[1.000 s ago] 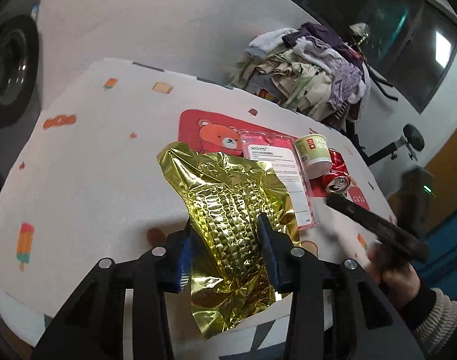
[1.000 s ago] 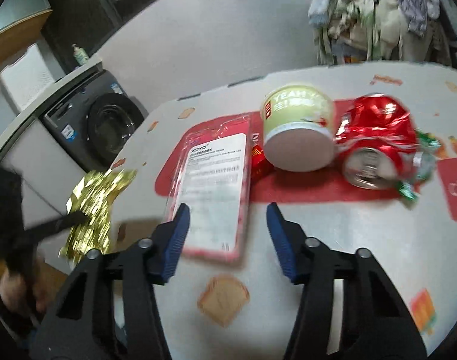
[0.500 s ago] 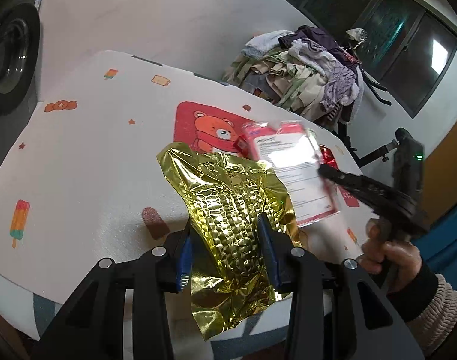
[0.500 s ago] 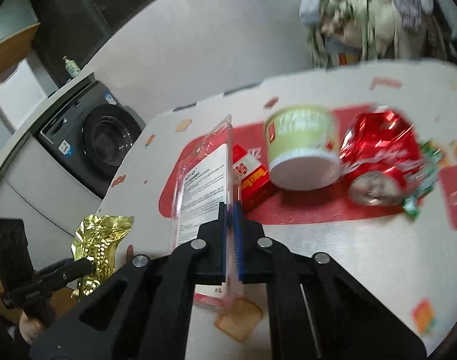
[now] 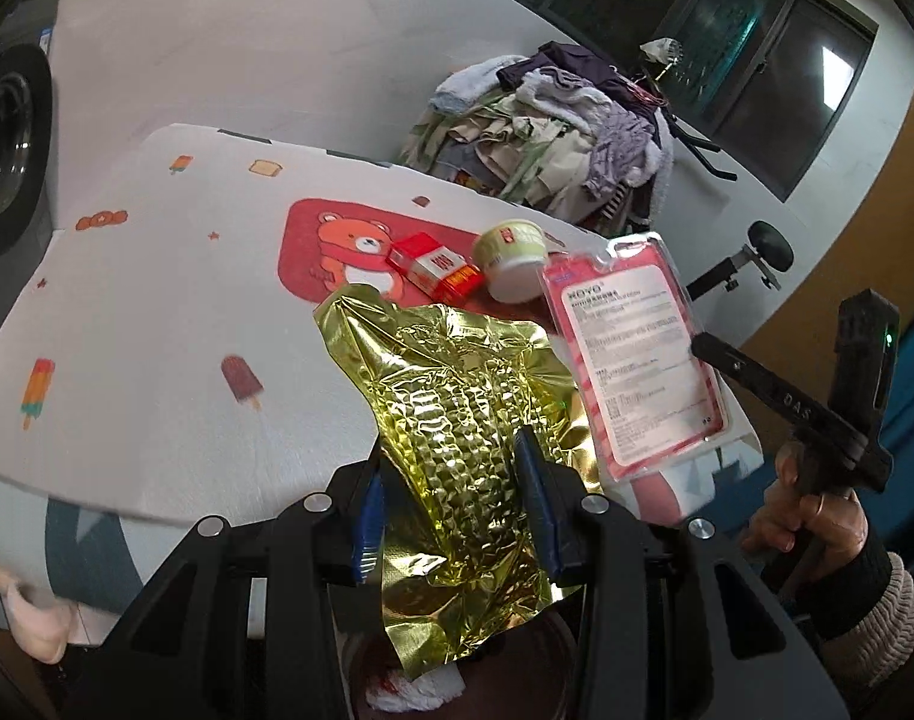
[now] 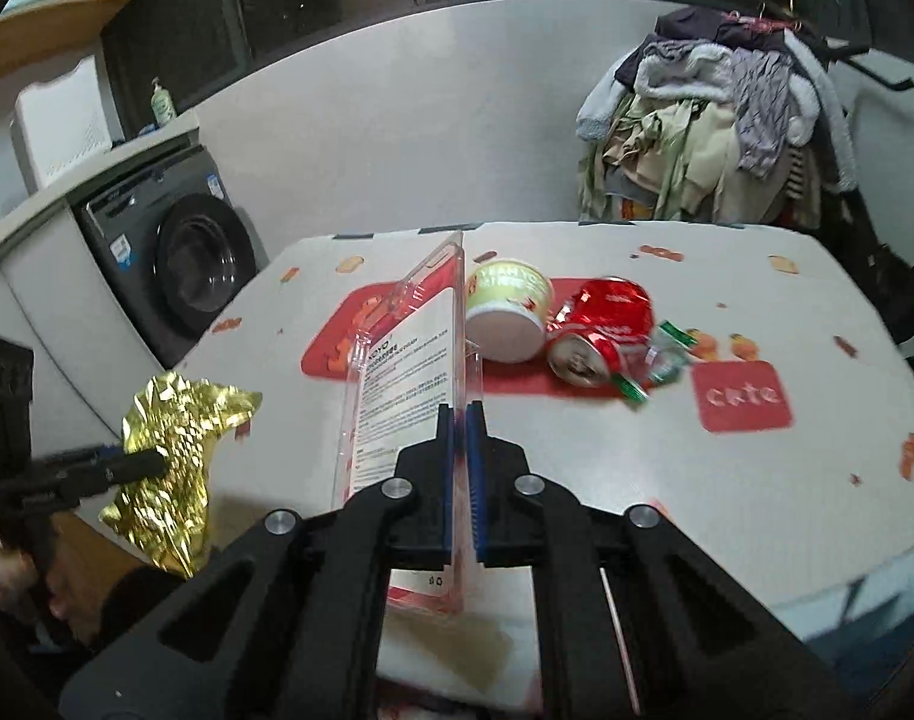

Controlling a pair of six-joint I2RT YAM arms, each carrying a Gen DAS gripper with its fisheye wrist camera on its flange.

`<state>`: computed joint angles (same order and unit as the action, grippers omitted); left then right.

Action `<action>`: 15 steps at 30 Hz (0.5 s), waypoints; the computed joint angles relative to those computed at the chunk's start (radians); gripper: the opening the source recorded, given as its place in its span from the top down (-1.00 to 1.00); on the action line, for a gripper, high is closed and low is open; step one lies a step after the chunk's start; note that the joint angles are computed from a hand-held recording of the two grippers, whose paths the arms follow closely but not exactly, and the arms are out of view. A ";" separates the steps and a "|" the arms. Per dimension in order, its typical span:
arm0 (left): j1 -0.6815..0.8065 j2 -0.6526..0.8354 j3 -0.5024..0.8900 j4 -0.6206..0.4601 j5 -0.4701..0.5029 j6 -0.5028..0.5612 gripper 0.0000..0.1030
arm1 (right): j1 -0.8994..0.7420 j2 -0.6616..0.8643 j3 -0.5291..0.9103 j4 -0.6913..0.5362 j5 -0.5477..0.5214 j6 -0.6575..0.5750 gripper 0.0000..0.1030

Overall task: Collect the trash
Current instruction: 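Lower the blister pack into the bin with the right tool while the left tool holds the gold packet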

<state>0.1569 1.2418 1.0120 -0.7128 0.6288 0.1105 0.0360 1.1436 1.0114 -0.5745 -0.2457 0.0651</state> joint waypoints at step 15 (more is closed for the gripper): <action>0.081 -0.278 -0.099 -0.215 0.043 0.145 0.24 | 0.024 -0.454 -0.182 -0.349 0.005 -0.073 0.84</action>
<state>0.2375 0.9639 0.9125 -0.9282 0.6715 0.2555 0.0596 0.6899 0.8296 -0.9230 -0.2411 -0.0076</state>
